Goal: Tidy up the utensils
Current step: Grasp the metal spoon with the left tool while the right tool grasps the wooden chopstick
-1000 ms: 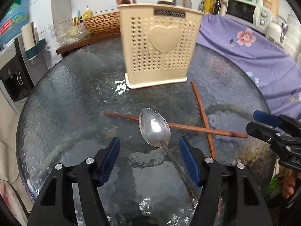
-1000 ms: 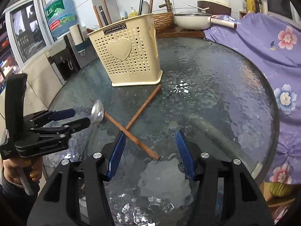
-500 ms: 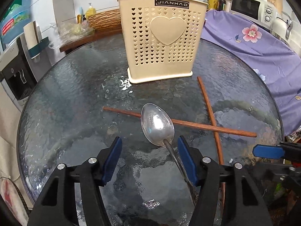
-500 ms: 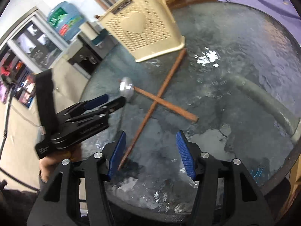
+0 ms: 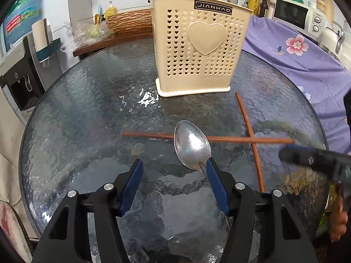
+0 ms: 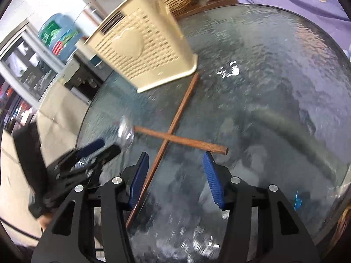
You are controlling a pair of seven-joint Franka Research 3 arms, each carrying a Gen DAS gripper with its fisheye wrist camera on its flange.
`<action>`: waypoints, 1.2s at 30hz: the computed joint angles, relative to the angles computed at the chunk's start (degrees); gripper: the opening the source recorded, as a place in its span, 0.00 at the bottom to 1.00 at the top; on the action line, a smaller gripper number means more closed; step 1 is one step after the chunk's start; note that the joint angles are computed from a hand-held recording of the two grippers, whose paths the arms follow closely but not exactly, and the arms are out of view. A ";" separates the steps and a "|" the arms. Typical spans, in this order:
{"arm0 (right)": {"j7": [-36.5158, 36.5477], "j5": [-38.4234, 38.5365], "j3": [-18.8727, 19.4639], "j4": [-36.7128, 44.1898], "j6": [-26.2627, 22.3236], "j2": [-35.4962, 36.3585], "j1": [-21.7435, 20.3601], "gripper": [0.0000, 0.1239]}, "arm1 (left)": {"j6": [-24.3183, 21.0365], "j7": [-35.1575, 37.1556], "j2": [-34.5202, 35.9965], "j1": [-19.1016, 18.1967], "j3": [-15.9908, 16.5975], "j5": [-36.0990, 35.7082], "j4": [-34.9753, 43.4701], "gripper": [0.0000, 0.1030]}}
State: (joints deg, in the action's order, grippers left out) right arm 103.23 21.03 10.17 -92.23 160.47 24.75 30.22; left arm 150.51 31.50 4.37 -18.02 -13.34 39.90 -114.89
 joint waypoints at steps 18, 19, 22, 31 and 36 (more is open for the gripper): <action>20.18 -3.71 -5.40 21.80 -8.79 13.36 1.07 0.25 | 0.63 1.96 3.33 -1.38 0.27 -2.38 3.47 0.53; 20.95 -3.81 -5.18 23.12 -9.18 14.18 0.87 0.25 | 0.45 1.82 3.62 -1.52 0.35 -2.17 3.81 0.53; 21.52 -2.24 -3.27 26.22 -9.84 16.29 -0.54 0.25 | 0.00 1.46 4.07 -1.73 0.54 -1.99 4.27 0.42; 28.37 -4.80 -5.01 36.44 -11.99 22.89 0.41 0.09 | -0.53 0.80 4.65 -1.58 1.08 -2.10 5.17 0.18; 28.28 -3.66 -3.99 34.58 -8.71 22.85 -0.47 0.05 | -0.07 0.75 4.52 -1.22 1.27 -2.54 4.96 0.12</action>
State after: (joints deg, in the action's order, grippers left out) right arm 131.52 17.37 6.18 -57.64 151.76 47.60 29.75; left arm 150.43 32.25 8.89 -19.24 -12.07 37.36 -109.93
